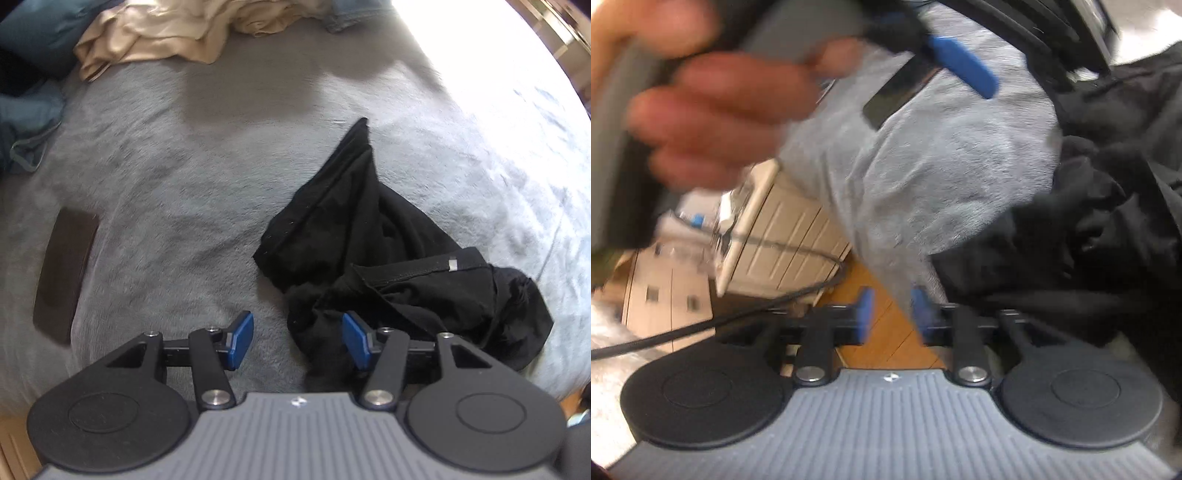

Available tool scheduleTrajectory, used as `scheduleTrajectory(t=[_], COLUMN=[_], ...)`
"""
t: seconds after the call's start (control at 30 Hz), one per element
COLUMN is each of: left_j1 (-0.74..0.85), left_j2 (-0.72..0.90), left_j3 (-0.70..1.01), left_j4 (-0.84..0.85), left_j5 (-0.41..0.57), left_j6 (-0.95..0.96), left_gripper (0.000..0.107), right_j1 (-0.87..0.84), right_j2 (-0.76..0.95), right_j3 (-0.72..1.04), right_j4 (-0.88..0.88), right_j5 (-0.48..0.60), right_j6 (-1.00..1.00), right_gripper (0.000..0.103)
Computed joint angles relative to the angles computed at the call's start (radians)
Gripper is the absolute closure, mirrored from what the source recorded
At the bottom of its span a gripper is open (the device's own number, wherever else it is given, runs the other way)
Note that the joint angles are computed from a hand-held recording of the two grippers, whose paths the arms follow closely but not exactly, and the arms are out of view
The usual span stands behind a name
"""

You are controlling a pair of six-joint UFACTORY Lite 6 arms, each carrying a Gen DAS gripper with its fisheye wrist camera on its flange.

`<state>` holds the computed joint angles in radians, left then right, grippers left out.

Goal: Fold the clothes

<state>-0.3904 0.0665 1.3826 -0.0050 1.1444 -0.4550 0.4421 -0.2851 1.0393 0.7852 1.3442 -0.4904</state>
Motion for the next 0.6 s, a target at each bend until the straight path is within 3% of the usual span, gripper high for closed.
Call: scheduleTrajectory(t=[0.03, 0.17, 0.23, 0.4, 0.6], left_j1=[-0.006, -0.047, -0.073, -0.113, -0.098], left_j2=[0.011, 0.062, 0.091, 0.123, 0.160], left_j3=[-0.003, -0.033, -0.049, -0.105, -0.126], left_j4=[0.001, 0.029, 0.058, 0.106, -0.004], left_j5=[-0.018, -0.115, -0.163, -0.282, -0.364], left_j6=[0.027, 0.168, 0.258, 0.524, 0.834], left_gripper=[0.052, 0.053, 0.056, 0.061, 0.062], right_j1=[-0.047, -0.356, -0.526, -0.766, -0.745], right_j2=[-0.016, 0.018, 0.075, 0.391, 0.646], right_j3=[0.005, 0.102, 0.182, 0.487, 0.681], right_j4=[-0.018, -0.082, -0.157, -0.310, -0.395], right_j5=[0.035, 0.223, 0.268, 0.216, 0.138], right_j6=[-0.028, -0.149, -0.241, -0.361, -0.405], right_gripper=[0.049, 0.048, 0.048, 0.048, 0.048])
